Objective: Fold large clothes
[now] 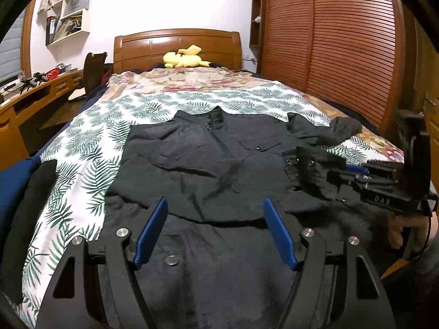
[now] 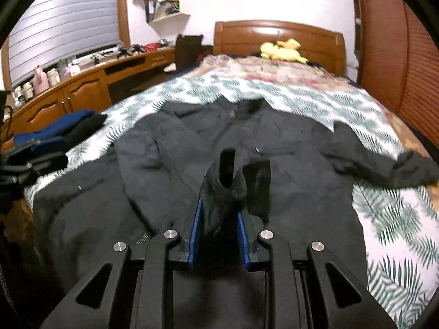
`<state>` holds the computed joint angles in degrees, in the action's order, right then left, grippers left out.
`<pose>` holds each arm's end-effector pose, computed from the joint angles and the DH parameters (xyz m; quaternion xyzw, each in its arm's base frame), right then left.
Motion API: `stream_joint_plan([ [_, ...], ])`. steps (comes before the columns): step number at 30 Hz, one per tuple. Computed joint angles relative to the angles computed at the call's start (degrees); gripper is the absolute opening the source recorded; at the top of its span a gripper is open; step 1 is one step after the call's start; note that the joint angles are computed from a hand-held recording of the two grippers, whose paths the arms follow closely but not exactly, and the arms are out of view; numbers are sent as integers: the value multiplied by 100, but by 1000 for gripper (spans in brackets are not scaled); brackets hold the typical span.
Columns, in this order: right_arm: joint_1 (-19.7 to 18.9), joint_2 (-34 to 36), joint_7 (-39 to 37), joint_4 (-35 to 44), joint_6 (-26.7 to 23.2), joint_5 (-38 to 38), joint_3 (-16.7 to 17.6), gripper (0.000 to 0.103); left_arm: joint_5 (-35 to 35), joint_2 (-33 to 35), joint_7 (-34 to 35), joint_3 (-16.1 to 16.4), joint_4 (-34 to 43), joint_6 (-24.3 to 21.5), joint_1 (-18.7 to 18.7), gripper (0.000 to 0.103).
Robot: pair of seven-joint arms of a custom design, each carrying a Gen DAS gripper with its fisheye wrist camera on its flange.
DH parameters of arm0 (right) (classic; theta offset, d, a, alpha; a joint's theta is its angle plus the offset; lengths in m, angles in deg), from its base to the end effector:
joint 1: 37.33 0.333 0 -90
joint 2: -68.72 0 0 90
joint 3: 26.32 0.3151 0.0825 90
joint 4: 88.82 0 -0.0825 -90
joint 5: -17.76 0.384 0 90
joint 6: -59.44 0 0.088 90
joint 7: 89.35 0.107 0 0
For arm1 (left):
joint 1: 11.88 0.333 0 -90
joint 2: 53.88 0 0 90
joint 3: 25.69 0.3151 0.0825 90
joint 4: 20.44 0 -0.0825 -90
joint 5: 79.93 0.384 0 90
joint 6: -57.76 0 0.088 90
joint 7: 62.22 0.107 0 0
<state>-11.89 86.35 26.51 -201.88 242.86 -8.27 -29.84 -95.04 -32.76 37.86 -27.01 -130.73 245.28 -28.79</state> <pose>0.5873 0.2846 0.4181 -0.7503 0.4921 -0.2442 0.3678 0.6438 -0.1825 0.4157 -0.5563 0.6864 -0.3843 0.2678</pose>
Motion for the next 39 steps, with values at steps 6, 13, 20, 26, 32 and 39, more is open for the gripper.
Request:
stream_joint_plan([
  [6,-398,-143,-165,-86,-434,247,433,24,73,104,-29,94,159,-79,-185,73],
  [13,-407,-384,-75,-289,-207,300,340,35,184,195,-110,233,283,-149,-412,73],
  [20,-116,-279,490,-213,-246,30,-101,48,322,327,-208,240,460,-268,-510,73],
  [26,-277,-153,789,18,-501,-155,-38,49,455,387,-236,121,522,-345,-475,73],
  [32,-703,195,277,624,-718,242,469,49,515,443,-297,153,580,-323,-561,73],
  [39,-1165,774,-1133,1176,-1684,1212,1279,49,548,496,-387,262,629,-352,-679,73],
])
